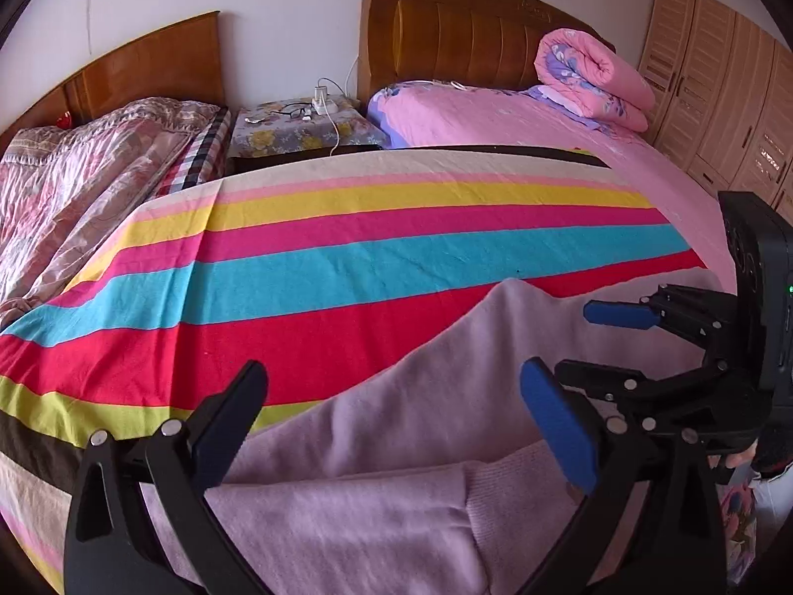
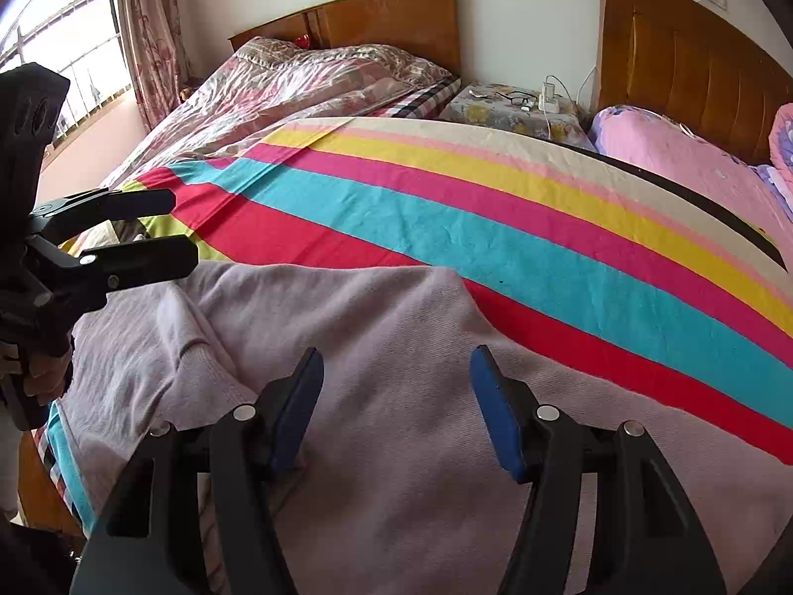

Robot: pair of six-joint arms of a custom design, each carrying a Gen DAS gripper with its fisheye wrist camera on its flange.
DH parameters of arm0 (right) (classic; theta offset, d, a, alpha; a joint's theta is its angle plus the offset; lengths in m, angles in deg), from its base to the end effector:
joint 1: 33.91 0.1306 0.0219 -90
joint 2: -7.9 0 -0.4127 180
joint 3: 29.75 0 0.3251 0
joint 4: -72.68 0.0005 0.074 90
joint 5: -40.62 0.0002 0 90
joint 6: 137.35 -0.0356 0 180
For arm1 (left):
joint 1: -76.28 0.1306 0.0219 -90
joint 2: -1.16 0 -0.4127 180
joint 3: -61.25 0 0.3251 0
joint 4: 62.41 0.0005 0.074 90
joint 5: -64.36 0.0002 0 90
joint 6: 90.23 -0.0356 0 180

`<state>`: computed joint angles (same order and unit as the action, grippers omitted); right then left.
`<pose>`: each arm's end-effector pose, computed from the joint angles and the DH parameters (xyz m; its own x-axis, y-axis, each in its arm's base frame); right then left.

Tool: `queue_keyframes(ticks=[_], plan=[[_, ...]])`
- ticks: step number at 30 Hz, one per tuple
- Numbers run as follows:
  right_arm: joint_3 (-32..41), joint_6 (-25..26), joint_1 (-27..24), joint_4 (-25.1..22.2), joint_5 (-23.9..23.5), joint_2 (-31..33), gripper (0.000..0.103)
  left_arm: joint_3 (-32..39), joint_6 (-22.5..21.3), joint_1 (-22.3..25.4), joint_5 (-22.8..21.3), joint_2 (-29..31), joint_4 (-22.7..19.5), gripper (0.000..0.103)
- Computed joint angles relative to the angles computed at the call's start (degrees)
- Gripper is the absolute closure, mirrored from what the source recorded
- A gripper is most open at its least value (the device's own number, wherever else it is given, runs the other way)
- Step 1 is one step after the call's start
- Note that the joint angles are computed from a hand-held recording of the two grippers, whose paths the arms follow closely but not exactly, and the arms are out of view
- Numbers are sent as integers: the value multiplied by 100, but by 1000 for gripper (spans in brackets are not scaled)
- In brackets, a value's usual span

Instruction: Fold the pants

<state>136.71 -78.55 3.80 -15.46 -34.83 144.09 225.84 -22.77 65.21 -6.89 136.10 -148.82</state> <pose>0.5263 0.3950 0.4882 -0.8250 -0.0041 -0.5651 -0.0689 0.9932 0.0935 0.6403 -0.1375 0.4934 -0.6221 0.4916 -0.6093 0.6423 0.7655 -0.0382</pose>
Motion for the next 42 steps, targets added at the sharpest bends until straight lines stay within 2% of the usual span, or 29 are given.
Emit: queue_keyframes(ticks=[1, 3, 4, 5, 6, 7, 8, 10, 12, 14, 15, 17, 18, 20, 22, 25, 26, 28, 29, 30, 31, 32, 34, 35, 36, 37, 38, 40, 42], plan=[[-155, -32, -23, -46, 15, -75, 44, -209, -87, -153, -376, -19, 136, 2], [-1202, -72, -80, 368, 89, -544, 43, -1035, -167, -347, -1051, -225, 837, 3], [-1630, -91, -115, 527, 168, -729, 43, -1141, -202, -415, -1387, -183, 962, 3], [-2252, -26, -157, 973, 127, -1043, 42, -1022, -87, -388, -1316, -69, 897, 1], [-2666, -21, -201, 1283, 49, -1256, 42, -614, 92, -337, -1132, 139, 588, 1], [-2925, -56, -235, 1466, 13, -1393, 42, -105, 192, -287, -974, 388, 185, 1], [-3076, -101, -261, 1561, 3, -1474, 42, 117, 263, -249, -885, 500, 27, 1], [-3029, -338, -264, 1452, 120, -1487, 42, 80, 288, -215, -820, 488, 45, 1], [-2830, -459, -223, 1355, 351, -1419, 39, -211, 290, -235, -879, 360, 283, 1], [-2740, -313, -236, 1400, 257, -1358, 37, -391, 324, -235, -897, 272, 418, 1], [-2622, -314, -271, 1245, 161, -1261, 34, -412, 335, -239, -900, 266, 442, 1], [-2966, -139, -328, 1522, 29, -1409, 32, -589, 357, -236, -888, 166, 518, 1], [-3043, -251, -361, 1510, 2, -1494, 33, -587, 364, -237, -887, 168, 518, 1], [-3354, -614, -392, 1507, 338, -1779, 32, -632, 369, -218, -862, 141, 534, 1], [-3963, -887, -470, 1744, 391, -2207, 32, -639, 387, -203, -836, 136, 527, 1], [-4441, -1000, -611, 1516, 457, -2505, 31, -411, 465, -180, -767, 250, 386, 1], [-4714, -982, -703, 1694, 373, -2637, 31, -360, 486, -176, -752, 275, 350, 1], [-5310, -1015, -890, 2499, -22, -2952, 31, -390, 493, -172, -771, 263, 406, 1], [-5324, -1051, -914, 2549, -44, -2979, 31, -508, 482, -174, -812, 208, 518, 1], [-5197, -1099, -866, 2386, 159, -2950, 31, -716, 470, -182, -863, 105, 694, 1], [-5028, -1236, -749, 2120, 594, -2917, 31, -961, 472, -189, -918, -24, 913, 1], [-4919, -1397, -633, 1938, 898, -2927, 29, -1364, 530, -185, -999, -248, 1304, 1], [-5047, -1548, -379, 2152, 959, -3158, 28, -2419, 749, -154, -1344, -918, 2403, 4], [-5100, -1538, -198, 2237, 950, -3248, 25, -2713, 849, -78, -1196, -1195, 2671, 4], [-5072, -1410, 20, 2207, 947, -3270, 18, -2993, 951, 35, -854, -1491, 2867, 2], [-5012, -1213, 260, 2125, 1004, -3251, 17, -3247, 967, 148, -573, -1749, 3012, 2], [-4948, -1058, 520, 2035, 1148, -3215, 16, -3517, 886, 235, -476, -1990, 3129, 2], [-4857, -953, 929, 1930, 1289, -3107, 16, -4125, 701, 357, -711, -2426, 3281, 1], [-4745, -1078, 1188, 1858, 1275, -2933, 16, -4636, 468, 501, -850, -2743, 3190, 1]])
